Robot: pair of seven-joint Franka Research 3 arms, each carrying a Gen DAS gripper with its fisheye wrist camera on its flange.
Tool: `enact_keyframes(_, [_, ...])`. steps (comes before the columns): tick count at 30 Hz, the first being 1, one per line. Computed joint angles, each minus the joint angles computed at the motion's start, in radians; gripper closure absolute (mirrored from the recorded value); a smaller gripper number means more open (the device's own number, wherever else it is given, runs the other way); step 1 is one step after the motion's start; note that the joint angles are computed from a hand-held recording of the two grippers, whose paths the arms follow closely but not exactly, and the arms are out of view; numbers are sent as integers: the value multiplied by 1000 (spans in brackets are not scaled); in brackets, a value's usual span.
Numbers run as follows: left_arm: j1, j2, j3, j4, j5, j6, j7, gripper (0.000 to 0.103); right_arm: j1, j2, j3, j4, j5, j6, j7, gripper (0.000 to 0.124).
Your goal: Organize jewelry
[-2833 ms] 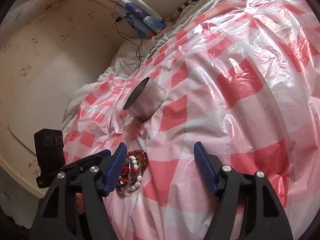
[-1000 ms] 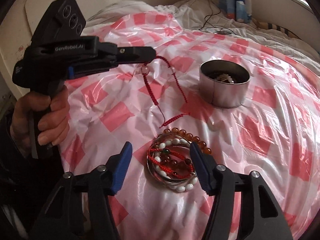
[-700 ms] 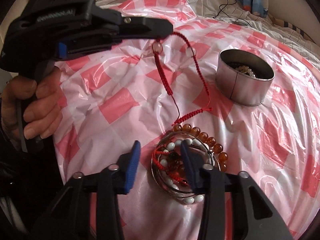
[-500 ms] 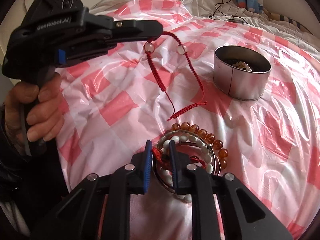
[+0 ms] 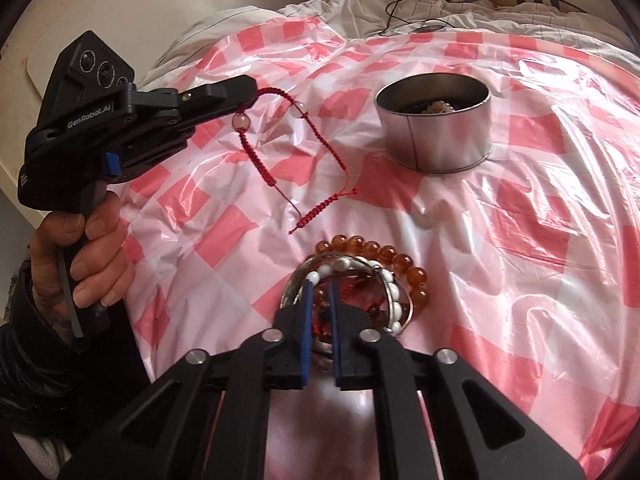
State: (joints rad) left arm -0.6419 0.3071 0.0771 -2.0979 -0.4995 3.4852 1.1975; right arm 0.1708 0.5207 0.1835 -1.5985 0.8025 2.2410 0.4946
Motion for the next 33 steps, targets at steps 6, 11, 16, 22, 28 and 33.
enact_keyframes(6, [-6, 0, 0, -3, -12, 8, 7, 101, -46, -22, 21, -22, 116, -3, -36, 120])
enact_keyframes(11, [-6, 1, -4, 1, -24, 7, 18, 101, -92, -43, 30, -15, 263, -81, -56, 120])
enact_keyframes(16, [-17, 0, 4, 4, -38, 4, 29, 101, -105, -71, 20, -22, 376, -107, -67, 120])
enact_keyframes(22, [-62, 7, 46, 35, -80, 7, 85, 101, -92, -40, 10, 32, 433, -87, 0, 120])
enact_keyframes(28, [-57, 53, 70, 124, -95, 4, 131, 101, -94, 10, 28, 99, 457, -62, 27, 120])
enact_keyframes(33, [-88, 104, 127, 200, -72, -44, 119, 101, -102, 62, 53, 156, 484, -45, 45, 120])
